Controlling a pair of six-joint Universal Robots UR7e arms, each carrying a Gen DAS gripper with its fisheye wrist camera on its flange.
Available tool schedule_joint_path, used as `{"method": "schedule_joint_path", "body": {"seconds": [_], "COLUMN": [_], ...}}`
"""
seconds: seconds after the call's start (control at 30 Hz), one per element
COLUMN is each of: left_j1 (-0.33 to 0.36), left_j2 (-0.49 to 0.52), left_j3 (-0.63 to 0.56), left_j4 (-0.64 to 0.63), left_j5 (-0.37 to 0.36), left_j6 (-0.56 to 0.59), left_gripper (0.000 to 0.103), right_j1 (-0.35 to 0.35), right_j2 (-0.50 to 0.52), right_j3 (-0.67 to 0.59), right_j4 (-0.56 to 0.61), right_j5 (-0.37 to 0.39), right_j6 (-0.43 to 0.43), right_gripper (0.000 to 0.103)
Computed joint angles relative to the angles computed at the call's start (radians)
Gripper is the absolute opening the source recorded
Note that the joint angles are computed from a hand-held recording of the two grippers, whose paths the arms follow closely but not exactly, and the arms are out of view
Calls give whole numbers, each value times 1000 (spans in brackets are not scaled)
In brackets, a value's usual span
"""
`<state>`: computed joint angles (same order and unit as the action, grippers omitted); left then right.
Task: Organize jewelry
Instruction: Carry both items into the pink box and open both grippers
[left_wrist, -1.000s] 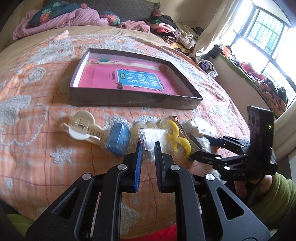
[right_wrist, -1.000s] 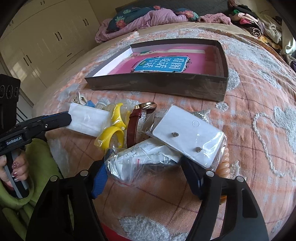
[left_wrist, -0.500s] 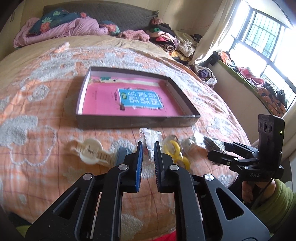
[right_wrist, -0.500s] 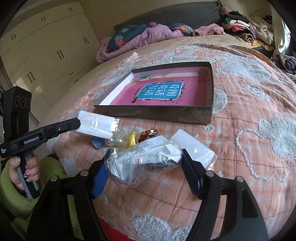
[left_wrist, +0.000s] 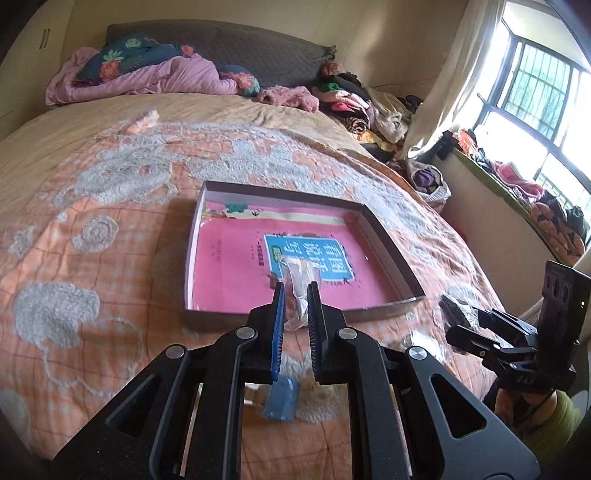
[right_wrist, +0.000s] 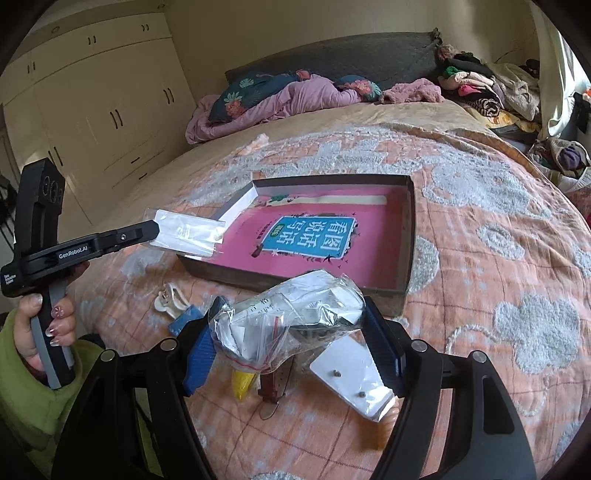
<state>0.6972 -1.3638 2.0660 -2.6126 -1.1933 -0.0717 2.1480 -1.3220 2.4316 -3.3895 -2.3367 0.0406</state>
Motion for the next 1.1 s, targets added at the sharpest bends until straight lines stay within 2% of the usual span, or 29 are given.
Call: {"method": "schedule_joint_path", "body": {"seconds": [0.33,0.57,0.87,1.1], "left_j1": [39,62,92,114], "left_j2": [78,133,184,215], "left_j3": [-52,-74,-100,-116], "left_j4": [-56,-86,-106,-94], "left_j5": [-3,-2,-9,3], "left_j6": [-6,-5,-6,-33], "left_gripper": [5,6,6,6], "right_j1": [-41,-101,-146,-187], "right_j2": [65,99,141,156], "right_j3": [-77,-122,-160,-184], "right_j4": [-87,-91,-105,-69], "right_j5": [-35,-49,-74,-82], "right_j6": [-64,-79,-117,-118], "right_gripper": [70,70,70,70]}}
